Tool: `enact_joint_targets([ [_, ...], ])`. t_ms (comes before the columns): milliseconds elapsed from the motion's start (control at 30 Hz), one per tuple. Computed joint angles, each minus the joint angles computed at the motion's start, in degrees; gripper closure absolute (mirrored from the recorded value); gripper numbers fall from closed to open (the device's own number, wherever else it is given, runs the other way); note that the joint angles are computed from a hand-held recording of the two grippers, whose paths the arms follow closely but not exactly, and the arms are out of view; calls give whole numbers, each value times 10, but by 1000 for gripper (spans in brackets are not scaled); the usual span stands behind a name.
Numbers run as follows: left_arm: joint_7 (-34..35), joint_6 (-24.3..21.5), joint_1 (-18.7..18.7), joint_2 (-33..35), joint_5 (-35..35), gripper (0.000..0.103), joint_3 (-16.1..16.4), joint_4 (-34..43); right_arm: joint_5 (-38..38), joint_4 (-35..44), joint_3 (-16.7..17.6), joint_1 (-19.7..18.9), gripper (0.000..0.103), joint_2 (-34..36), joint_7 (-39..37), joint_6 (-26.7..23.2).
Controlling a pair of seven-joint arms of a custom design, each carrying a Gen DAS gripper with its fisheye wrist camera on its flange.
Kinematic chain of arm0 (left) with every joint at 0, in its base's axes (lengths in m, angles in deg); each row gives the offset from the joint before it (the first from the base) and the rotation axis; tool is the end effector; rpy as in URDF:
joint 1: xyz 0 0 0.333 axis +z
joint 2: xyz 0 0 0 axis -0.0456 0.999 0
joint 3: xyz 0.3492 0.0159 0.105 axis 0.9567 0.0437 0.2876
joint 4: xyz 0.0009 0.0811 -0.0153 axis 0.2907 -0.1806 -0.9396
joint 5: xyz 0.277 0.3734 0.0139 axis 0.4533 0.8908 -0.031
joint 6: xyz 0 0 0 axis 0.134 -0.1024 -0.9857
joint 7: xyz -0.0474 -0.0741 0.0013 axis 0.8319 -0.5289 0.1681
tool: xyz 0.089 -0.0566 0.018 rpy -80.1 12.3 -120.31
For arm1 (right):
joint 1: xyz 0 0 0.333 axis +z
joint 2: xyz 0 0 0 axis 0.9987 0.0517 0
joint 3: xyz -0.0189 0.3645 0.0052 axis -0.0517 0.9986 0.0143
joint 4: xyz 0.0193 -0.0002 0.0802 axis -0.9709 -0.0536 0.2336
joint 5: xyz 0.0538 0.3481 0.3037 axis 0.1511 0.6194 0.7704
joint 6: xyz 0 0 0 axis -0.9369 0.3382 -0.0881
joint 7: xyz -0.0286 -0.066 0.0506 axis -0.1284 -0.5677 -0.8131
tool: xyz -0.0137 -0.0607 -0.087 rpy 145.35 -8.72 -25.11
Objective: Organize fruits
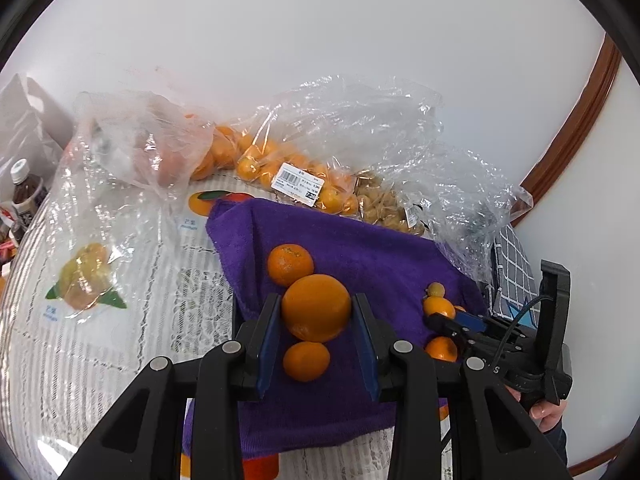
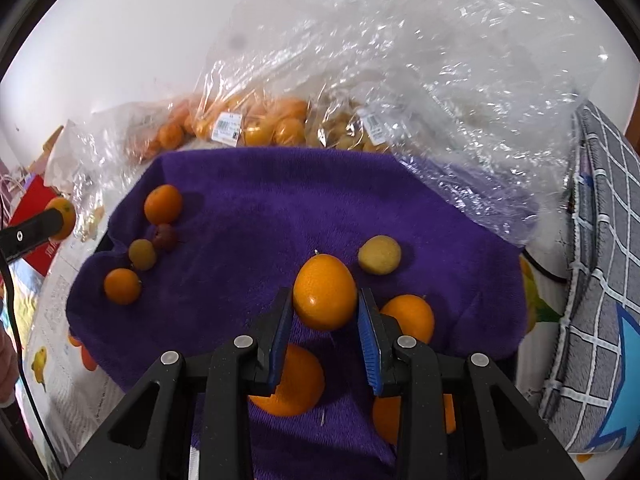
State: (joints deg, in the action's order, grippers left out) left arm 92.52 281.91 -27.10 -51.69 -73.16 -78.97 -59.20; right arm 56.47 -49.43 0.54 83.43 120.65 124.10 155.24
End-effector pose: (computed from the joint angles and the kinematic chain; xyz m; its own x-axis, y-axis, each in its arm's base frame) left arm 0.6241 -0.1723 0.2965 0.3015 -0.8763 0.3759 -0.6112 -0.4802 -0.6291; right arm 0.7632 0.1073 0.2872 0.5951 -0.7927 -0.1324 -0.7388 -0.4749 -0.4781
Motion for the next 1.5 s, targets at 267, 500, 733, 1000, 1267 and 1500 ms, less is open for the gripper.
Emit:
enact_joint_targets([
  [267, -34, -49, 8, 25, 54, 70, 6, 31, -16, -14, 4, 0, 64, -6, -20, 17],
  [500, -92, -127, -65, 55, 111, 70, 92, 69, 32, -35, 26, -30, 56, -30, -78, 32],
  [733, -216, -209, -161, 92, 210, 70, 209, 97, 125, -79, 33, -57, 56, -73, -144, 58],
  [1000, -351, -259, -240, 129, 314, 70, 305, 112, 178, -92, -7, -44, 56, -92, -149, 56],
  [1267, -448, -257, -294, 133, 394, 56, 355, 100, 163, -114, -31, -27, 56, -115, -96, 72],
  [1500, -550, -237, -443, 99, 485, 51, 483, 19, 177, -162, -50, -21, 56, -177, -66, 80],
])
